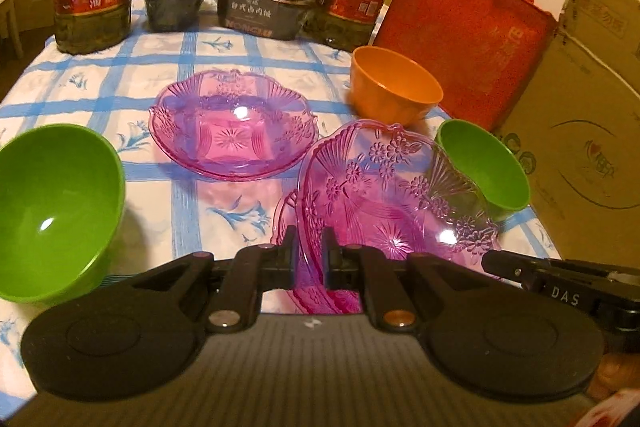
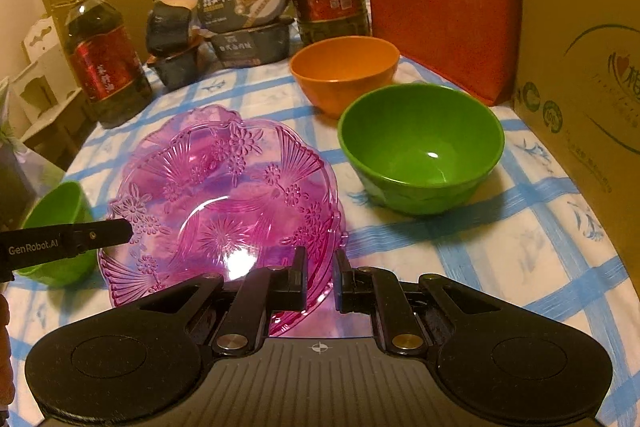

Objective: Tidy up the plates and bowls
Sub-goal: 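Lift the pink plate with both tools and carry it onto the middle pink plate, then open both tools to release the plate on the stack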

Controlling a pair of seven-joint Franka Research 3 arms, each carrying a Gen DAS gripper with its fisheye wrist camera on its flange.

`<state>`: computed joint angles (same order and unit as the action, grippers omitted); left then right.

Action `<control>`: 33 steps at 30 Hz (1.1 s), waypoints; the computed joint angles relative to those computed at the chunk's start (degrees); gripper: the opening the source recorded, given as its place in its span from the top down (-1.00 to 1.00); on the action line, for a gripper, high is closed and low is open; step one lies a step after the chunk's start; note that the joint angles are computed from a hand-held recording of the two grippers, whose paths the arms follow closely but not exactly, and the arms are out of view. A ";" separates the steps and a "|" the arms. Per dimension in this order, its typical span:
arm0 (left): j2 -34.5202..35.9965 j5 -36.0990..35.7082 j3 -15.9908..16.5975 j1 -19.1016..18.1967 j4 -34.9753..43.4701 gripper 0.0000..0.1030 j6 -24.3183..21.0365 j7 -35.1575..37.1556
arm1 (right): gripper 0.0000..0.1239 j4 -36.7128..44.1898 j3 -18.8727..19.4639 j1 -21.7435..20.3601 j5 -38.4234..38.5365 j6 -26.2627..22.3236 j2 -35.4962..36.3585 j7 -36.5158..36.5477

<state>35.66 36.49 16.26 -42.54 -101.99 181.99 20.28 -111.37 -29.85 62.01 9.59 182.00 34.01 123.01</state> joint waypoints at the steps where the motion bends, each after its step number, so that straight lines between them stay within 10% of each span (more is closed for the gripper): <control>1: 0.40 -0.19 -0.49 0.42 0.46 0.82 -0.30 0.29 | 0.80 0.49 0.53 -0.64 0.04 -0.25 0.32 -0.15; 26: 4.56 1.15 -6.72 6.07 5.26 0.61 -4.01 1.58 | 0.78 6.24 -0.30 -1.61 -5.71 -2.73 6.26 3.72; 33: 2.83 2.08 -0.89 1.30 2.19 0.59 -1.20 -2.84 | 0.12 3.11 -3.70 2.09 -2.35 0.54 6.08 4.90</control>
<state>38.49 38.57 15.37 -41.24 -99.81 180.79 17.43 -108.26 -33.55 64.09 7.25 182.54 40.09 127.91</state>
